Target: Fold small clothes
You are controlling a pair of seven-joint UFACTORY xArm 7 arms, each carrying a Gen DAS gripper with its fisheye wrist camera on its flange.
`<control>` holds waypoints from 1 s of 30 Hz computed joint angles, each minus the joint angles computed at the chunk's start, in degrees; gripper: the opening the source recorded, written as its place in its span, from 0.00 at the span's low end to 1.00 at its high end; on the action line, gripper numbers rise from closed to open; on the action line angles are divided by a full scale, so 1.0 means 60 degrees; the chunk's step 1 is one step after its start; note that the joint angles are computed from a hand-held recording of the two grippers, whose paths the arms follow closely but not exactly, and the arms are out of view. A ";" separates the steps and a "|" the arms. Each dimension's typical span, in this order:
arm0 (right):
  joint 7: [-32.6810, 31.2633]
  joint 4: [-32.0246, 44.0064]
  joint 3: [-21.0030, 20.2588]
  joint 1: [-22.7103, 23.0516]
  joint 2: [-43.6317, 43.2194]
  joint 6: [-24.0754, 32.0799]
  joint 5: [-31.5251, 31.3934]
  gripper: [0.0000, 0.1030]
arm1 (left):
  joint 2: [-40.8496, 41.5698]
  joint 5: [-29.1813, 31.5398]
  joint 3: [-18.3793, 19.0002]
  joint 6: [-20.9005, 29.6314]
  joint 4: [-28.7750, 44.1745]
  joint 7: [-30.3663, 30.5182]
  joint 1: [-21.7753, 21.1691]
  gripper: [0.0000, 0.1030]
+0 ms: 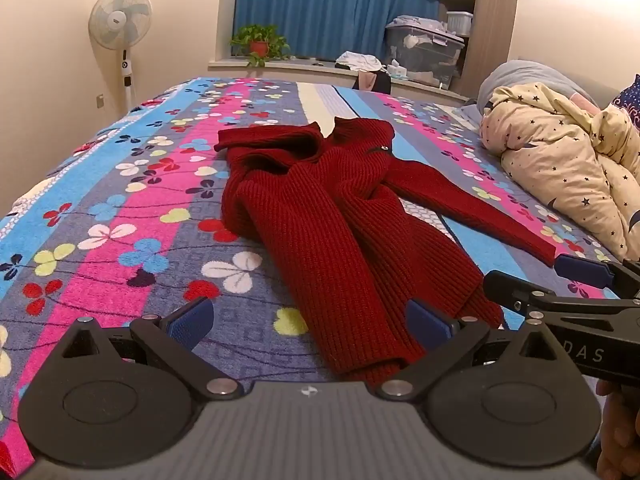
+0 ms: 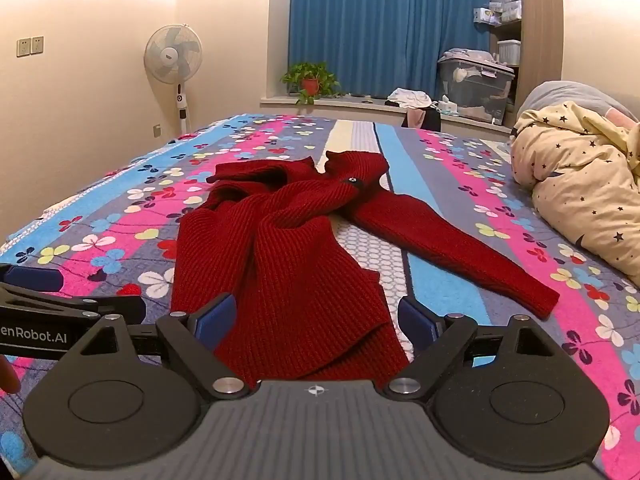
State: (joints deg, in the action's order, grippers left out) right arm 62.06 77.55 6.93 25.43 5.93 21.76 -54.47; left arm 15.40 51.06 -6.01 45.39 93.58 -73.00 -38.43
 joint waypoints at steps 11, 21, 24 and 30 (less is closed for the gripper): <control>0.0001 -0.0020 0.0000 -0.0010 -0.0015 -0.0013 0.0004 0.86 | -0.0017 0.0010 0.0004 -0.0044 -0.0037 0.0007 0.0019 0.99; -0.0001 -0.0037 -0.0005 -0.0029 -0.0020 -0.0040 0.0001 0.86 | -0.0010 0.0015 0.0003 -0.0028 -0.0024 0.0003 0.0009 0.99; 0.0041 -0.0053 -0.0029 -0.0051 -0.0010 -0.0101 -0.0041 0.86 | -0.0011 -0.0012 0.0000 -0.0032 -0.0024 0.0036 0.0018 0.99; -0.0069 -0.0052 0.0012 -0.0032 -0.0042 -0.0104 0.0085 0.80 | -0.0208 -0.0092 -0.0005 -0.0152 -0.0259 0.0132 0.0112 0.99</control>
State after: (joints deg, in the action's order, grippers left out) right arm 61.64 77.24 7.00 25.24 5.68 21.13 -53.96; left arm 14.15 50.50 -6.04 44.47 92.03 -72.22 -37.76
